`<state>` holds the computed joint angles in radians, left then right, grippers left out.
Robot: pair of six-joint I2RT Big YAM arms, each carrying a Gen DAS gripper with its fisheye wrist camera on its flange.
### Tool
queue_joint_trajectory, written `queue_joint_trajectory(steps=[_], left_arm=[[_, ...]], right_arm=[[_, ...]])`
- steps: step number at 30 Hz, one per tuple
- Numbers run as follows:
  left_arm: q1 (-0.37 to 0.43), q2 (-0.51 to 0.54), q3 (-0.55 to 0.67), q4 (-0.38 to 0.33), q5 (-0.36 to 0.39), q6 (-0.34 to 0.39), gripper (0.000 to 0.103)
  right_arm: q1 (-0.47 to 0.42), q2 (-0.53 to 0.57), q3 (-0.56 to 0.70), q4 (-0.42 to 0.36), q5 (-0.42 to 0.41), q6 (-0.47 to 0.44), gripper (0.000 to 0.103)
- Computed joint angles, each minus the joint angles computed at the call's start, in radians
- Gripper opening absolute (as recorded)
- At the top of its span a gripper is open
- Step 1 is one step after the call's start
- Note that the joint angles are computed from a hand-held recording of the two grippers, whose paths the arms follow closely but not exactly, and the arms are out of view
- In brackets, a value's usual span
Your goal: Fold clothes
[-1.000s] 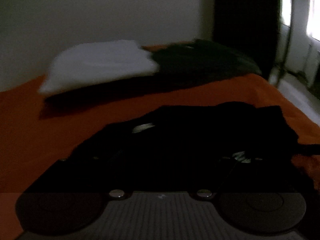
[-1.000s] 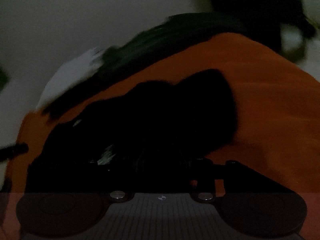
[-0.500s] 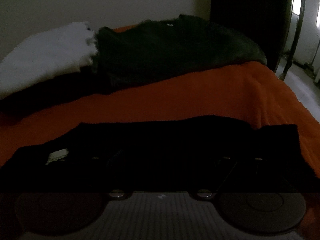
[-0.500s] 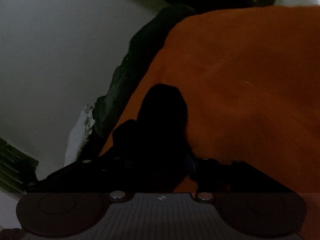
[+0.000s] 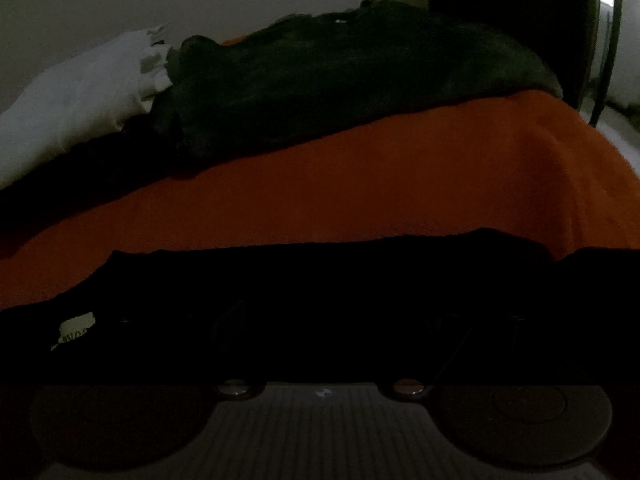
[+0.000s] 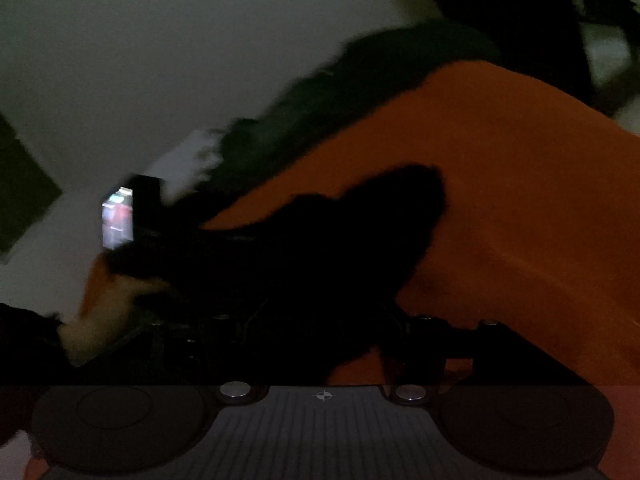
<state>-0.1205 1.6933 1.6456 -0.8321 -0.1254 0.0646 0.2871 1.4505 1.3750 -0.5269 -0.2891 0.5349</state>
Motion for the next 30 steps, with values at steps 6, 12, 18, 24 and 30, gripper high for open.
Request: queue_joint_trajectory(steps=[6,12,18,24,30], left_arm=[[-0.004,0.019,0.011,0.008,-0.02,-0.023,0.096],[0.001,0.014,-0.003,0.03,-0.008,-0.003,0.097],[0.008,0.025,0.001,0.04,-0.001,0.017,0.101],[0.01,0.034,0.006,0.052,0.0,0.012,0.103],[0.002,0.033,-0.001,0.062,-0.017,0.007,0.103]], right_arm=[[-0.005,-0.029,-0.072,0.096,-0.015,-0.181,0.059],[0.016,0.03,0.009,0.135,-0.114,-0.395,0.046],[0.043,0.115,0.222,-0.14,-0.053,-0.57,0.001],[-0.076,0.151,0.45,-0.369,-0.163,-0.396,0.001],[-0.129,0.267,0.627,-0.835,-0.387,-0.588,0.046]])
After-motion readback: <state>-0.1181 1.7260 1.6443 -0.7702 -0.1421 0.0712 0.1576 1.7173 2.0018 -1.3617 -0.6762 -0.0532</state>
